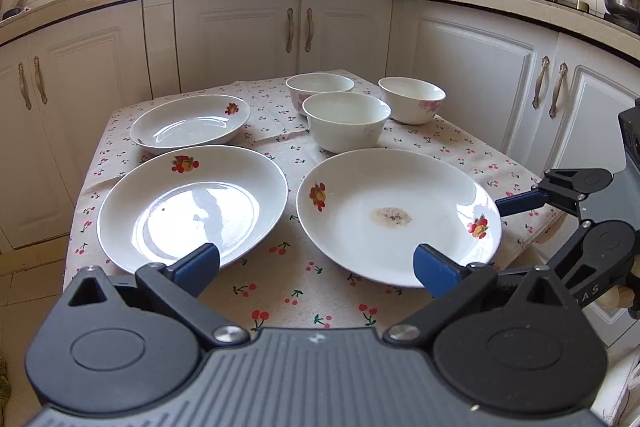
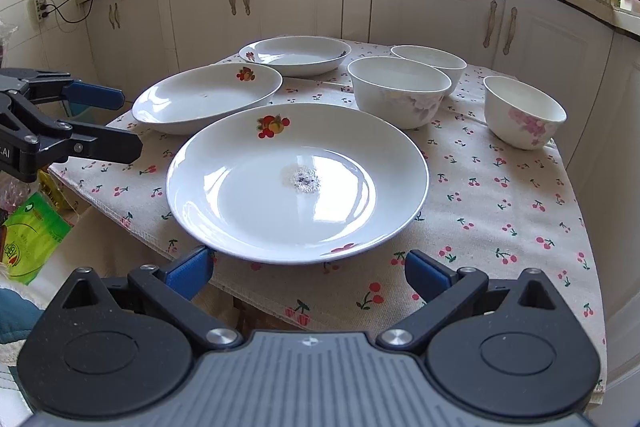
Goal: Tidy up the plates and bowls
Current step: 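Grasp the rim of the brown-stained white plate with the left tool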
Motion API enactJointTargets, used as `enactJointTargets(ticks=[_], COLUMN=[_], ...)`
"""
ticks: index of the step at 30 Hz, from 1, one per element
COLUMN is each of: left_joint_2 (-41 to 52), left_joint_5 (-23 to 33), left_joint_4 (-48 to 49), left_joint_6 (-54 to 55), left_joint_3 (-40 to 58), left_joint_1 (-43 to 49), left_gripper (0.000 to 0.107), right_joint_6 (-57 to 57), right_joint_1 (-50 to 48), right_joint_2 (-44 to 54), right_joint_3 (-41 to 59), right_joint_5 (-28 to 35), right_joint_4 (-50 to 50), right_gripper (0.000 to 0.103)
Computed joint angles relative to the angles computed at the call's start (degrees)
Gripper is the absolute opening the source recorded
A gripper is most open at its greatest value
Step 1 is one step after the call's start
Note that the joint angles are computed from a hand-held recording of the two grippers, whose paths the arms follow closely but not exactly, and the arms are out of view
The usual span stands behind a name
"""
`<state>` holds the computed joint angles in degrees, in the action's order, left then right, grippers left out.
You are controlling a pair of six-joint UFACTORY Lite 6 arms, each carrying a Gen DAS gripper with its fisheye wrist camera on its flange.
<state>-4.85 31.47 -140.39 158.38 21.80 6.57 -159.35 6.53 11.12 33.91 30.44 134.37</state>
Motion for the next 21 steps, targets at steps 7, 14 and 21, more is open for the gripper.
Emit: enactJointTargets(ticks=[7,14,21], left_joint_2=[8.7,19.2,32.2], left_joint_5=[-4.5,-8.2,-7.3], left_joint_4=[14.4,34.0,60.8], left_joint_6=[-10.7,-27.1,-51.2], left_joint_3=[11.8,27.3,45.3], left_joint_1=[-1.1,-3.8,-6.1], left_gripper=[0.102,0.102,0.102], right_joint_6=[-1.1,-3.5,-2.1], right_joint_1=[0.5,0.2,0.5], right_joint_2=[5.1,7.1,7.3], right_joint_3=[4.0,4.6,5.5], right_joint_5=[0.4,1.7,0.6], right_joint_4=[-0.7,0.7,-0.4], right_gripper=[0.103,0.103,0.103])
